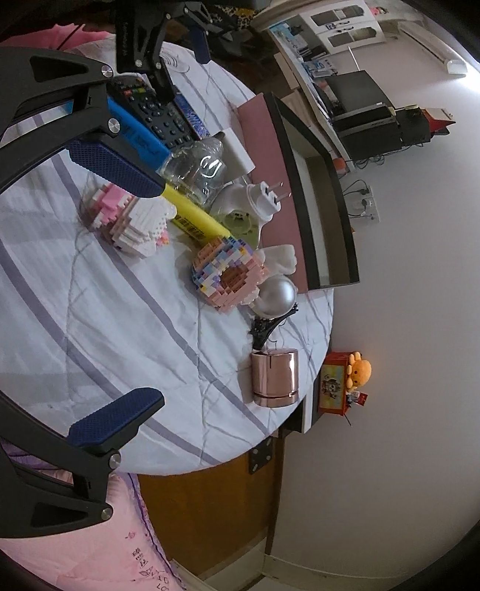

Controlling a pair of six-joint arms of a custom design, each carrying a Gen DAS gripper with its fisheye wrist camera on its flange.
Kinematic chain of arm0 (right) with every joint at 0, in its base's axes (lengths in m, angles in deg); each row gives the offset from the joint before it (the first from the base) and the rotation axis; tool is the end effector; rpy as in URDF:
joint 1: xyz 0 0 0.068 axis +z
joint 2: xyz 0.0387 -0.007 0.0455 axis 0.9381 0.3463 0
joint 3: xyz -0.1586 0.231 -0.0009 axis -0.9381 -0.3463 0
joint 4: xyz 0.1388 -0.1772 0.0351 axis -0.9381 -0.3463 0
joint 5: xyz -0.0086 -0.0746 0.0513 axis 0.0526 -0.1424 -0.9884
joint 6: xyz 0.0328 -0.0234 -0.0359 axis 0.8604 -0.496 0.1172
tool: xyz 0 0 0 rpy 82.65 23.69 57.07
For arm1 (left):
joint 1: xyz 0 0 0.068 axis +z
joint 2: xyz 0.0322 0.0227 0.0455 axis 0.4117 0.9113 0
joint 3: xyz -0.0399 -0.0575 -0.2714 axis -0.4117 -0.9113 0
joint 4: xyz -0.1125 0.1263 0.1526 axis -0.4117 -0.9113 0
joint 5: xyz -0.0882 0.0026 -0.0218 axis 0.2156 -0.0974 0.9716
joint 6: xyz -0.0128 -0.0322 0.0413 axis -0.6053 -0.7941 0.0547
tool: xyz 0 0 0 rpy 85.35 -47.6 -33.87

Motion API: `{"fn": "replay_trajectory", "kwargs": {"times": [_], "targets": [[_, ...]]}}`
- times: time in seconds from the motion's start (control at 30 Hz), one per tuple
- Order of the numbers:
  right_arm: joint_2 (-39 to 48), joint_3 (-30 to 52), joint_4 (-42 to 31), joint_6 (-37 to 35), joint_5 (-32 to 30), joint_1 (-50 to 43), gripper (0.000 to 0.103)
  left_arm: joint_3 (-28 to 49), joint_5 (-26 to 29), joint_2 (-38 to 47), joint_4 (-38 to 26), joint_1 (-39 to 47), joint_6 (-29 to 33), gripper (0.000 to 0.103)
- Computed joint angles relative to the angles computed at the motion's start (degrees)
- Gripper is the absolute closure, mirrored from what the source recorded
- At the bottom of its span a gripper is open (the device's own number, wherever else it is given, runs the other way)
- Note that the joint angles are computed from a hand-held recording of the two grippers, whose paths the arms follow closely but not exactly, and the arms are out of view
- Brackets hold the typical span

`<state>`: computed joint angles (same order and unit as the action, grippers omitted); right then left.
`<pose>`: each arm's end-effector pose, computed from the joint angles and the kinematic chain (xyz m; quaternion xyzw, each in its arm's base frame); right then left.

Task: Organize rigid objects
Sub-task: 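Grasp the blue-and-gold package with the left tool while the right tool reaches toward the block figure, then grasp the white-pink block figure with the right tool while the left tool lifts the package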

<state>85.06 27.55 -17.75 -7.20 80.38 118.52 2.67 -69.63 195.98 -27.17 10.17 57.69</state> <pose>0.1365 0.1205 0.1295 0.1960 0.8989 -0.0291 0.3907 0.2764 -0.0742 0.0982 0.3645 0.8772 -0.0187 0.3119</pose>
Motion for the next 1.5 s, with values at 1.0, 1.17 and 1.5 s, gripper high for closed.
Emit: {"fn": "replay_trajectory", "kwargs": {"times": [1.0,1.17,1.5], "targets": [[2.46,-7.66,16.6,-4.03,-5.74,-2.44,0.0,4.71,19.88,2.89,-7.74,0.64,1.2,0.074],[2.97,-8.37,18.24,-4.21,-5.29,-2.17,0.0,1.38,18.2,1.85,-2.93,-0.35,-0.08,0.075],[4.24,-9.85,21.41,-3.83,-3.8,-0.99,0.0,2.56,23.03,-0.89,-10.98,3.98,0.81,0.083]]}}
